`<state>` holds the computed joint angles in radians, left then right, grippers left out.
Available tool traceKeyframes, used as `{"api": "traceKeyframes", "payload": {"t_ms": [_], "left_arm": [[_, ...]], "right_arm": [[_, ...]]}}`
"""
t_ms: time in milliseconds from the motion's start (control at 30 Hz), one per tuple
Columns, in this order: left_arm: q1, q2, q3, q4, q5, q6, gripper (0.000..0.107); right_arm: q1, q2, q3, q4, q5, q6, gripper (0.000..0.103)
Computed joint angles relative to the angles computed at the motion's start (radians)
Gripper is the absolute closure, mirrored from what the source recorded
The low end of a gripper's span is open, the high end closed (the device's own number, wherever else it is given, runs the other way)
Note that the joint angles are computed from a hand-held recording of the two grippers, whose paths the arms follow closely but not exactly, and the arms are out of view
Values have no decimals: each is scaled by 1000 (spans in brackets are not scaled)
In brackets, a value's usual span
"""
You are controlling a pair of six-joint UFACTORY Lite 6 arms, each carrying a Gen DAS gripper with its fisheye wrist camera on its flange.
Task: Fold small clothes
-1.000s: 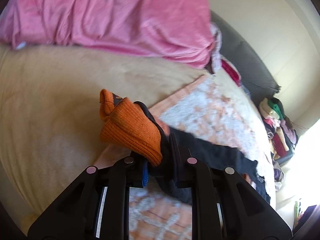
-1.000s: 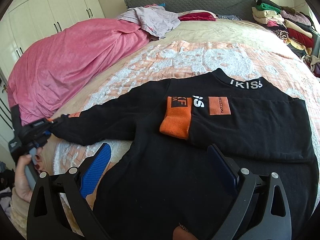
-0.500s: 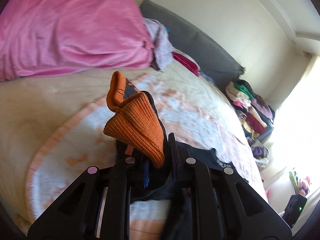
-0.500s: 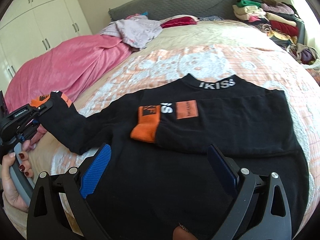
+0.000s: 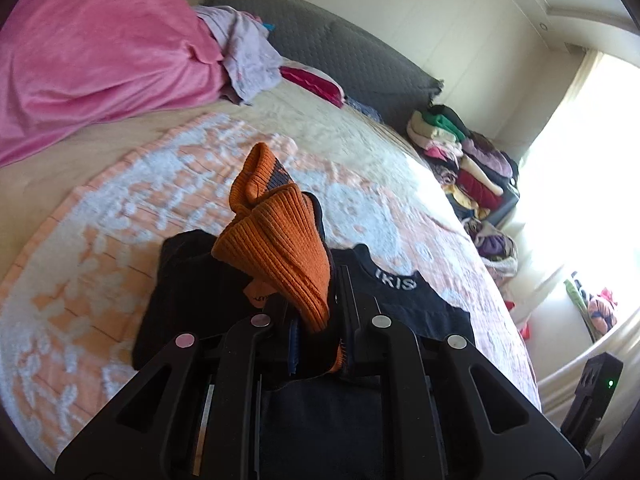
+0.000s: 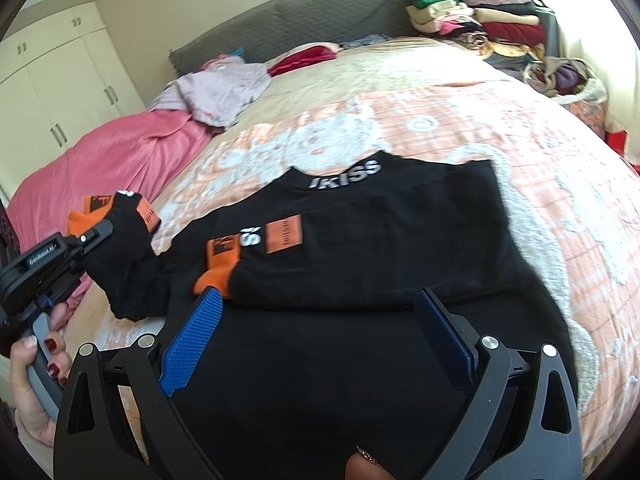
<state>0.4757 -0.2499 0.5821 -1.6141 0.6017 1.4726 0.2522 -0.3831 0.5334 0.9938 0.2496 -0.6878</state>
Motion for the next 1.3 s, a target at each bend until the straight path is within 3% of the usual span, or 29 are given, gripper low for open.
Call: {"api": "traceKeyframes", "payload": {"t_ms": [367, 700, 933, 1067, 1200, 1300], "left_arm": [[-315, 110, 22, -182, -150, 106, 98], [-466, 195, 19, -279, -185, 195, 97], [-480, 224, 22, -166, -152, 110, 84], [-441, 182, 10, -68, -104, 41, 67], [-398, 126, 1, 2, -93, -5, 67], [-357, 85, -8, 49, -103, -34, 60]], "right_arm": [[-270, -32, -32, 103, 111, -176, 7], [-394, 0, -45, 159, 155, -249, 7], [-404, 20, -44, 183, 154, -268, 7], [-356, 49, -42, 208, 129, -279, 7], [-283, 81, -33, 256, 105, -301, 7], [-214, 97, -23, 268, 76, -309, 7]]}}
